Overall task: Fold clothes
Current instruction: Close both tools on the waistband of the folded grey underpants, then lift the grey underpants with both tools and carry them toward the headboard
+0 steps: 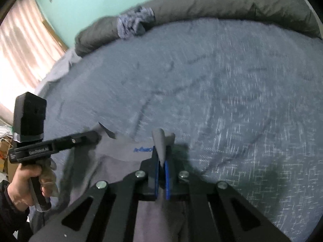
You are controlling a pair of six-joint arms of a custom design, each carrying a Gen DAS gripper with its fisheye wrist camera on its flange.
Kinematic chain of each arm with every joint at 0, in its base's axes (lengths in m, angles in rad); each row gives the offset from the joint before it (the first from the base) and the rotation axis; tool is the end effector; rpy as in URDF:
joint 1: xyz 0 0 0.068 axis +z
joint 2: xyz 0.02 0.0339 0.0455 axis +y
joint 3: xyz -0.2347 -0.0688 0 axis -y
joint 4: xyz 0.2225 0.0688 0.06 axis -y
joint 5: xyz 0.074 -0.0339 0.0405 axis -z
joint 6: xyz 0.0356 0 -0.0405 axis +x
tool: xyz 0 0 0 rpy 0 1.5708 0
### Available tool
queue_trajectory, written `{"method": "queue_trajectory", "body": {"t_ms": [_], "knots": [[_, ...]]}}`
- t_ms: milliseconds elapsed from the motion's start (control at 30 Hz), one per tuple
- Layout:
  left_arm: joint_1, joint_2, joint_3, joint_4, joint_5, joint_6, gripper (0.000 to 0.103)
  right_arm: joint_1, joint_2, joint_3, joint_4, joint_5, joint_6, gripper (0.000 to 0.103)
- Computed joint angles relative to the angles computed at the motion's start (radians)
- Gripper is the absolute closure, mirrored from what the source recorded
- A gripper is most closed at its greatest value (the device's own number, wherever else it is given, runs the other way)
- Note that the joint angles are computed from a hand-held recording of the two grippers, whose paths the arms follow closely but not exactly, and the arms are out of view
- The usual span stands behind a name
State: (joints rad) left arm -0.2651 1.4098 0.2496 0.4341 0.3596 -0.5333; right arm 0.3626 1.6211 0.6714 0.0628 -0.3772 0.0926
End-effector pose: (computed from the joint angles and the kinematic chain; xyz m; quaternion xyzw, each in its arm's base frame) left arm 0.1960 -0.0662 0.0938 -0.0473 0.8992 -0.3070 0.3082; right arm 0.2550 0.1108 0.1189 -0.1868 0.9085 0.2464 0.2810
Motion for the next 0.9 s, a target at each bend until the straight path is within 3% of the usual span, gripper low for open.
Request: {"method": "queue_trajectory", "body": {"t_ms": [233,333,433,633,900], "knots": [[-0.038,-0.504,0.044,-0.445,-0.062,-0.022,0.096,0.006,-0.349,-0.059,-0.116,-0.026,0.015,0.099],[-0.098,-0.736,0.145,-0.707,-0.133,-0.032,0.096,0.016,-0.502,-0.04,-0.202,-0.034,0.043,0.099],[-0.165,-0.829,0.275,-0.876,-0.211,-0.035,0.096,0.013,-0.64,0.001,-0.31,-0.043,0.054,0.099],[-0.457,-0.785,0.667,-1.138,-0.513,-0.067,0.096,0.036,-0.83,0.227,-0.579,-0.013,0.052,0.099],[-0.953,-0.488,1.243,-1.398,-0.99,-0.122,0.096,-0.072,-0.828,0.723,-0.955,-0.073,-0.002,0.099]]}}
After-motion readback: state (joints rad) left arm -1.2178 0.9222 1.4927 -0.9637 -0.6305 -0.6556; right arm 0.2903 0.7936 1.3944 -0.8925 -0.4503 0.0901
